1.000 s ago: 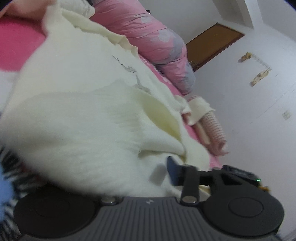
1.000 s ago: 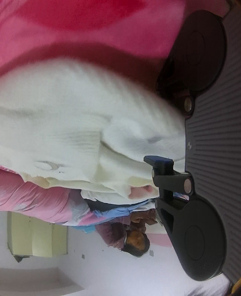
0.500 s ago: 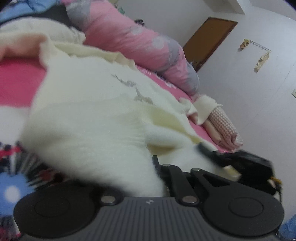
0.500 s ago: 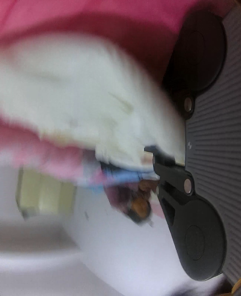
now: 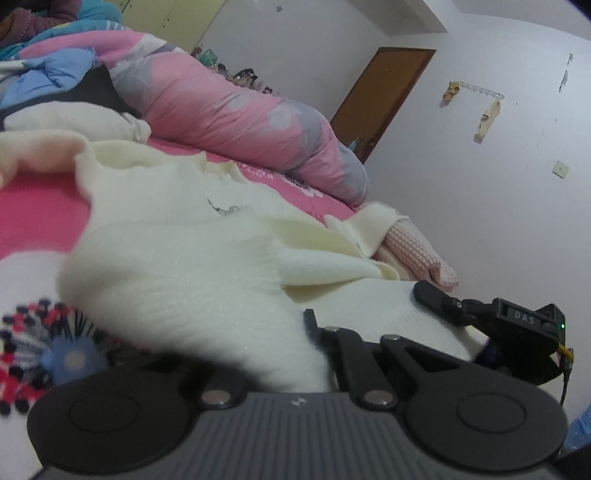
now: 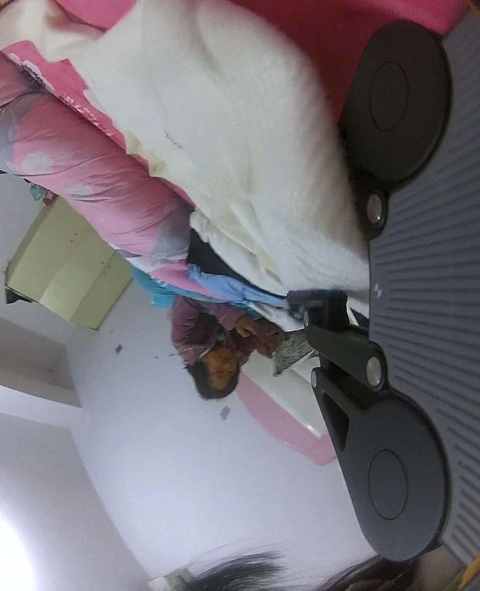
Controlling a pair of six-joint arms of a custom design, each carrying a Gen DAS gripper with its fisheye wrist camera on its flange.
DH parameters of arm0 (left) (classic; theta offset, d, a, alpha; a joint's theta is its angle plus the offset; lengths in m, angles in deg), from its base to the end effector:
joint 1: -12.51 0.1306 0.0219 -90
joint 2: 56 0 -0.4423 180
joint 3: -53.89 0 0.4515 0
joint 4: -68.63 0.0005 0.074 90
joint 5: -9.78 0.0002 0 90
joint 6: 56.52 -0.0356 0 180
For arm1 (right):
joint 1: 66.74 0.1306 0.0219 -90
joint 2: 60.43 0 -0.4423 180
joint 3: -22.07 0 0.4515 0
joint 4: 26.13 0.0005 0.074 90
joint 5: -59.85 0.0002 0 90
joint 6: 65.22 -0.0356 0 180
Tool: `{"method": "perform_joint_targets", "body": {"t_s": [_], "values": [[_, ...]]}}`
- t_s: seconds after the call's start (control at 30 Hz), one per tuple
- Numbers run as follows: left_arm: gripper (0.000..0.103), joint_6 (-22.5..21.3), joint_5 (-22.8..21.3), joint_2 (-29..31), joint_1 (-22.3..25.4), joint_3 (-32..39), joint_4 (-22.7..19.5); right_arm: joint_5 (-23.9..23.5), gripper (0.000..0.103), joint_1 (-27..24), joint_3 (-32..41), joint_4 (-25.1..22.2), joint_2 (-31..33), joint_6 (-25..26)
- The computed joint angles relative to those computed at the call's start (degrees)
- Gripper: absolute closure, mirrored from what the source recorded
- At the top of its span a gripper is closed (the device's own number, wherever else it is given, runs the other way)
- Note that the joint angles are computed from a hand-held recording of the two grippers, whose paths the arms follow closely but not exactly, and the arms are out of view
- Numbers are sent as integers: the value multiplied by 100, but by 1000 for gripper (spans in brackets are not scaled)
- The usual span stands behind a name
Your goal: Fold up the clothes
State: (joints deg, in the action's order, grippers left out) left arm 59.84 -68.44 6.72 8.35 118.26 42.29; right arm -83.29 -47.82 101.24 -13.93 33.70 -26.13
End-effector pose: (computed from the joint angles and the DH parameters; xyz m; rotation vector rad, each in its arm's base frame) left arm 0.3678 -0.0345 0.4911 -0.2591 2.0176 -0.5444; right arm 0.5445 0.2162 0.4504 -0.3106 1.8588 1.6256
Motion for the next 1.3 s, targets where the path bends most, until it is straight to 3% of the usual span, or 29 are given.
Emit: {"method": "perform_joint_targets", "body": {"t_s": [0.2,0.37,0.5,0.6,0.73,0.77,0.83,0.9,0.97,1.0,1.07,1.1,1.2,1.3], "values": [[100,-129,-2,-91,-140,-84,-426,-210,102,-113,-160,-775,-223,615],[100,-73,-8,104,-174,-209,-765,-111,102,-75,22,-2305,-78,1318],[100,-31,44,109,-117,-372,-613,269,98,-34,525,-4516,143,2648],[99,-175,-33,90,-149,-397,-568,372,94,-137,640,-5190,56,3473],[94,-195,92,89,-102,-446,-426,862,86,-458,839,-6039,-224,5015],[93,-154,121,63,-102,-484,-375,946,84,-554,901,-6103,-274,5196],[77,-73,258,47,-92,-547,-238,1101,81,-743,1033,-6199,-362,5535],[63,-8,397,41,-106,-605,-53,1229,79,-764,1141,-5950,-396,5498],[59,62,332,56,-181,-633,85,1150,79,-658,1134,-5494,-397,5459],[62,82,194,70,-243,-630,114,1073,80,-581,1142,-5291,-370,5443],[82,68,-228,95,-374,-586,34,953,80,-424,1196,-5176,-250,5625],[97,87,-393,107,-396,-565,-38,965,80,-306,1245,-5203,-177,5804],[99,387,-212,22,-271,-649,62,1129,84,82,1538,-5704,154,6406],[100,371,-224,-52,-285,-692,81,1558,88,422,1730,-6204,441,6912]]}}
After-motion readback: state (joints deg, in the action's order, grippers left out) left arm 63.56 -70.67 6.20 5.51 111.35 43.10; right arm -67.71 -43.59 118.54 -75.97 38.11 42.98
